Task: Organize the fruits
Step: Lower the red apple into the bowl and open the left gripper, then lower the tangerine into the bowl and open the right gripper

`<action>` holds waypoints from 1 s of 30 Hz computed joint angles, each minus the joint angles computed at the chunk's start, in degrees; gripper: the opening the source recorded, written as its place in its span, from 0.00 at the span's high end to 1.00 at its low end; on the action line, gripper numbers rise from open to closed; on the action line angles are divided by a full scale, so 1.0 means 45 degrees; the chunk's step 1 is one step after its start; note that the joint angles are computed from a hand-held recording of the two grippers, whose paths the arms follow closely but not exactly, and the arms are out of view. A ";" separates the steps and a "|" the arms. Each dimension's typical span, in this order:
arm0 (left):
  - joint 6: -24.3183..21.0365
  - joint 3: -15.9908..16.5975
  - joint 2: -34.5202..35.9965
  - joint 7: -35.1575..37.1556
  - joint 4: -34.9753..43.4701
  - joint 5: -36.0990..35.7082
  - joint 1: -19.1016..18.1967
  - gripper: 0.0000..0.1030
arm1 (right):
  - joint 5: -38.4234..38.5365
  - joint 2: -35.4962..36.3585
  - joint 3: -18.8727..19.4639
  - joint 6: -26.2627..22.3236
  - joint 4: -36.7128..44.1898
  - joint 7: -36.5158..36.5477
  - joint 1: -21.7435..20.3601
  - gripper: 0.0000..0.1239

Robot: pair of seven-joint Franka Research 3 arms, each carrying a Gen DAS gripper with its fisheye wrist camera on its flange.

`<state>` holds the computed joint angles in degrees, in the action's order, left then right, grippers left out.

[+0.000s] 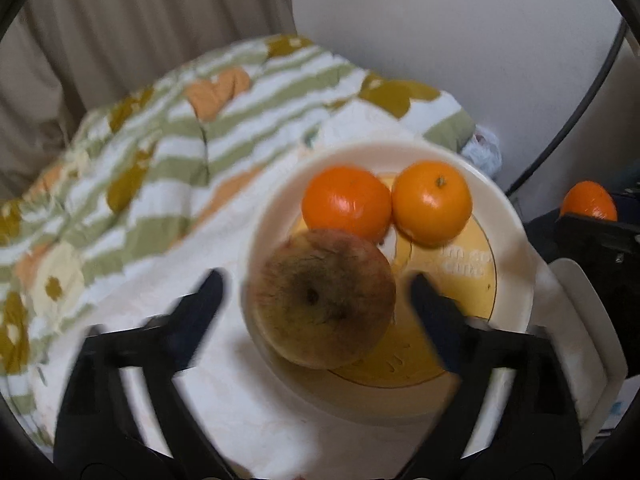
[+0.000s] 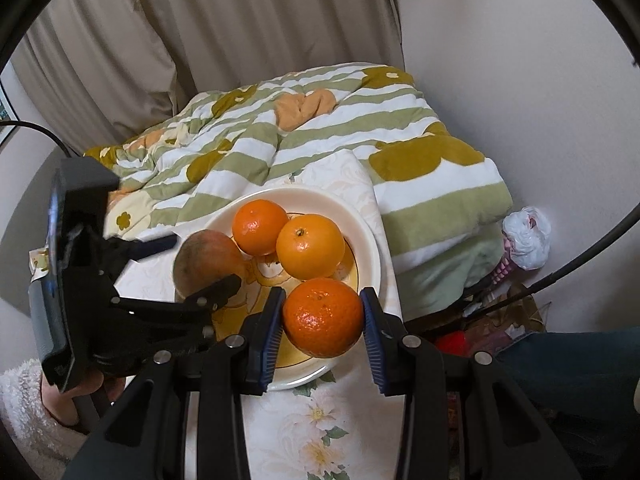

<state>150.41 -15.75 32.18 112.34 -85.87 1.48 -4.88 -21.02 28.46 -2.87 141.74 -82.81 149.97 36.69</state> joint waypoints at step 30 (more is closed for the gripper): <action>0.0709 0.1136 -0.4460 -0.3054 -0.4618 -0.0914 0.0884 0.00 | 0.2062 0.1350 0.0681 0.0295 0.1312 -0.4557 -0.0585 0.72</action>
